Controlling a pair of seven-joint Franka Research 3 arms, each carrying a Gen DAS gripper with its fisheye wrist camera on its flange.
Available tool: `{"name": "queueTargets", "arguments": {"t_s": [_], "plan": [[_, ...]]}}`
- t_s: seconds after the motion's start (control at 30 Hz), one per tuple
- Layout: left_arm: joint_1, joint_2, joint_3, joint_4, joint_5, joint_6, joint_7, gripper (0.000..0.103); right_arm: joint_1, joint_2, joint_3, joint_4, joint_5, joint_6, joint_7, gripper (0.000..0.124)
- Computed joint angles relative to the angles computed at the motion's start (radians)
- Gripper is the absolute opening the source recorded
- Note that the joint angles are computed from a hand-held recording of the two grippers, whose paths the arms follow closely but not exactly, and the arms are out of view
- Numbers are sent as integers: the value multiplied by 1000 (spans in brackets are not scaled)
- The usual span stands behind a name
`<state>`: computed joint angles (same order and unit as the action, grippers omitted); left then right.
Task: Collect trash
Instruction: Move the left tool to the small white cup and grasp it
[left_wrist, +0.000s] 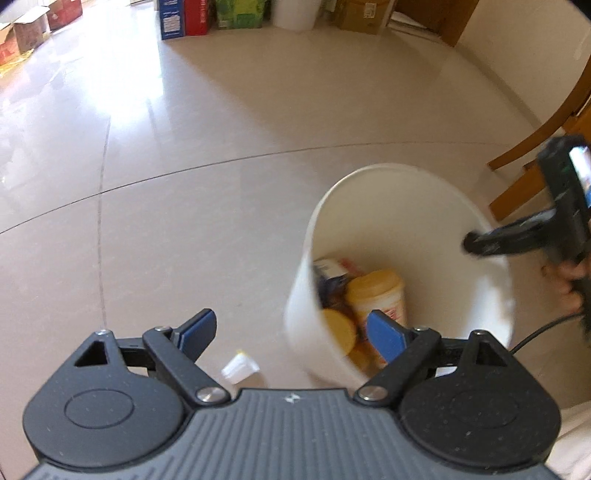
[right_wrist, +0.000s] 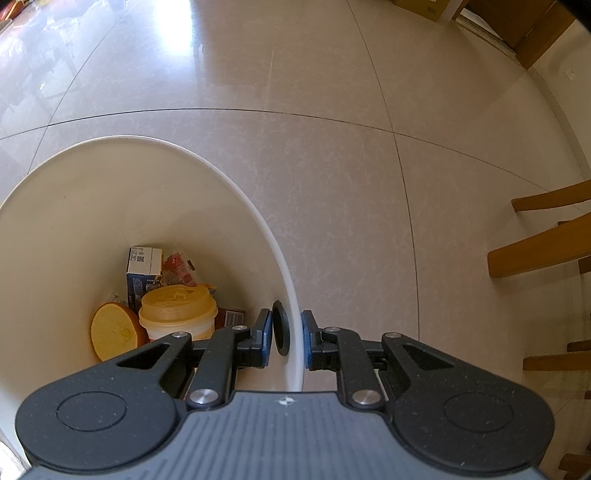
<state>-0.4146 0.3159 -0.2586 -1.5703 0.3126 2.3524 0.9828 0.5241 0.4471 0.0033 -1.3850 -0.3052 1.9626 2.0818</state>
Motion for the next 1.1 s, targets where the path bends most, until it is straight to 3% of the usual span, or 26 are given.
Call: {"name": "queueTargets", "arguments": {"t_s": [0.13, 0.43, 0.63, 0.77, 1.0, 1.1], "plan": [[29, -37, -1, -116, -21, 68, 22, 89, 1, -5, 0, -9, -4, 6, -2, 19], [59, -21, 19, -301, 64, 283, 30, 88, 3, -11, 2, -20, -14, 12, -4, 19], [40, 56, 41, -303, 156, 303, 128, 86, 9, -12, 1, -23, -29, 12, -5, 20], [10, 134, 69, -267, 241, 295, 147, 77, 11, -9, 1, -19, -33, 8, -3, 20], [-33, 226, 112, -224, 347, 331, 191, 73, 14, -10, 1, -21, -40, 8, -3, 20], [-45, 262, 132, -198, 369, 339, 175, 67, 14, -9, 2, -21, -40, 11, -5, 20]]}}
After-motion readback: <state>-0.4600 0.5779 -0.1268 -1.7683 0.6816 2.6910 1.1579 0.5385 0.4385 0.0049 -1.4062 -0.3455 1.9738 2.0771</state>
